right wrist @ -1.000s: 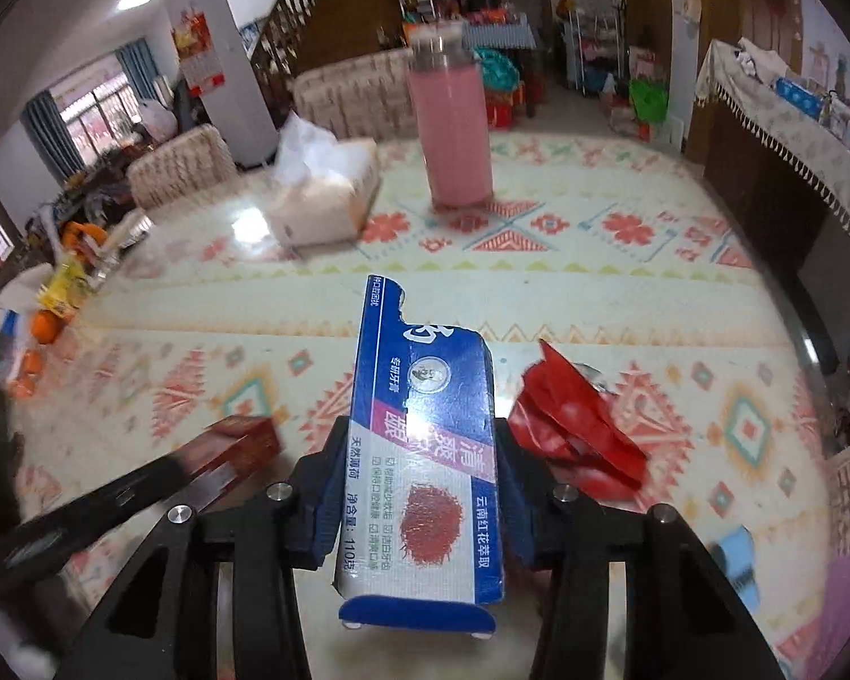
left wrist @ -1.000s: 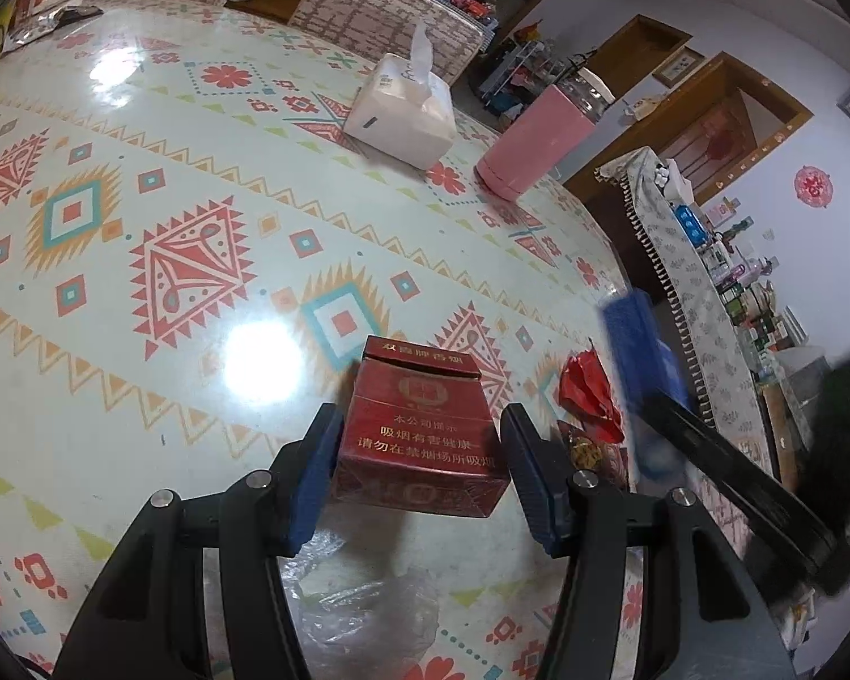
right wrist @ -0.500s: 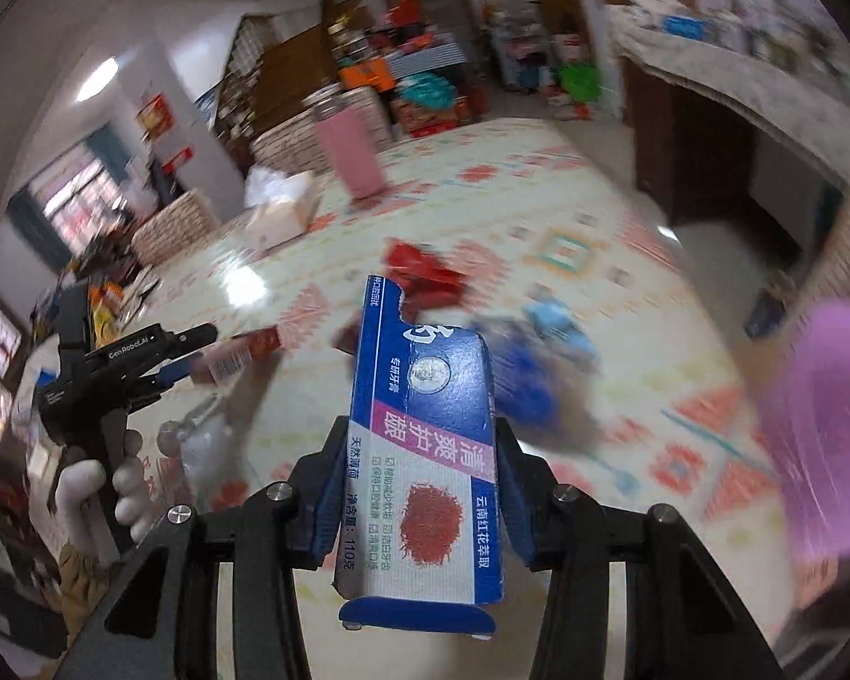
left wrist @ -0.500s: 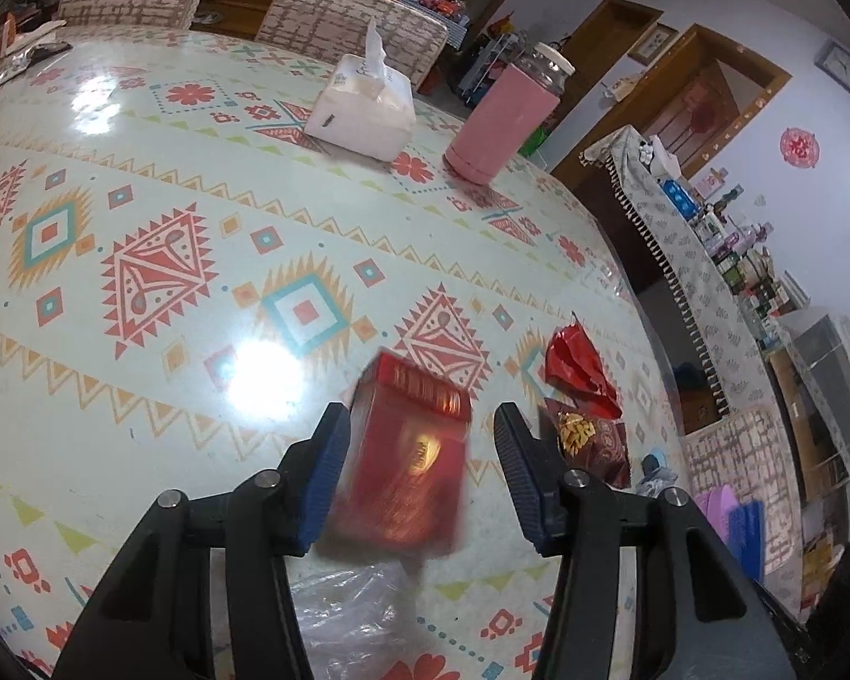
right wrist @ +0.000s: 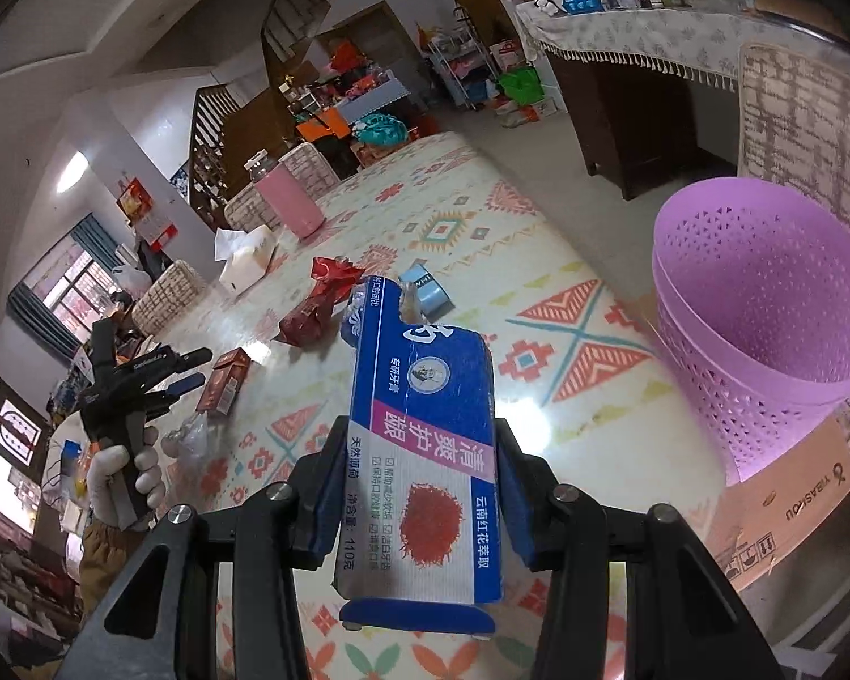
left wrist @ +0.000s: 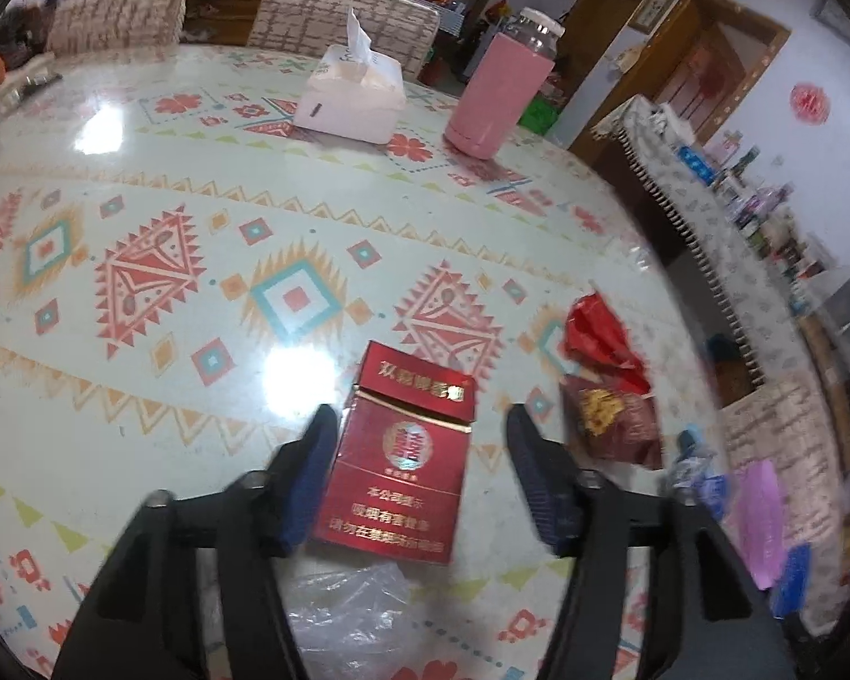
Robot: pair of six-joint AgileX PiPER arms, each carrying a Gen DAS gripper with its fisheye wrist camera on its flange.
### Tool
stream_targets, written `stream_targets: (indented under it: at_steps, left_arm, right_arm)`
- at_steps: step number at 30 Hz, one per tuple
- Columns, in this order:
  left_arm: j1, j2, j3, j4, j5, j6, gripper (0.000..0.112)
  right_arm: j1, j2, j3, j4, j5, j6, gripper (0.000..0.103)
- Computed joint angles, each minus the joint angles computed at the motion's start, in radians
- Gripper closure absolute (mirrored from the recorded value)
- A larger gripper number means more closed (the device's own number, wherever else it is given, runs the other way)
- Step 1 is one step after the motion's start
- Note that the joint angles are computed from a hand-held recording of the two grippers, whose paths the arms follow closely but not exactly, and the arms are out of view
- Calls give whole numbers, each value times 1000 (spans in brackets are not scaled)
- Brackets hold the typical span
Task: Collect trash
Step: 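Carry both boxes to the pink wastebasket and open both tools over it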
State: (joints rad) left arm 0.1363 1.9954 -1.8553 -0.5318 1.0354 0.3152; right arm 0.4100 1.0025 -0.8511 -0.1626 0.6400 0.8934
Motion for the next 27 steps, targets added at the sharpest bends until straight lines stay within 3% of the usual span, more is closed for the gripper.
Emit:
stream_targets:
  at_steps: [8, 9, 11, 12, 18, 21, 27]
  left_arm:
    - [-132, 57, -65, 317, 33, -100, 42]
    - [-142, 45, -43, 340, 10, -104, 42]
    - [-153, 33, -30, 379, 11, -132, 57]
    - [-153, 27, -29, 383, 15, -138, 57]
    - [-115, -105, 53, 224, 41, -71, 57]
    - [-113, -185, 90, 131, 61, -19, 57]
    - [-237, -311, 153, 57, 73, 36, 57]
  right_arm:
    - [-100, -69, 85, 213, -63, -231, 51]
    - [-119, -84, 99, 246, -62, -268, 51]
    - [-142, -98, 112, 283, -65, -310, 51]
    - [-151, -104, 118, 297, -67, -324, 51]
    - [-218, -129, 144, 397, -75, -455, 51]
    - [-290, -142, 158, 526, -71, -600, 51]
    - [-453, -185, 183, 726, -27, -824, 51]
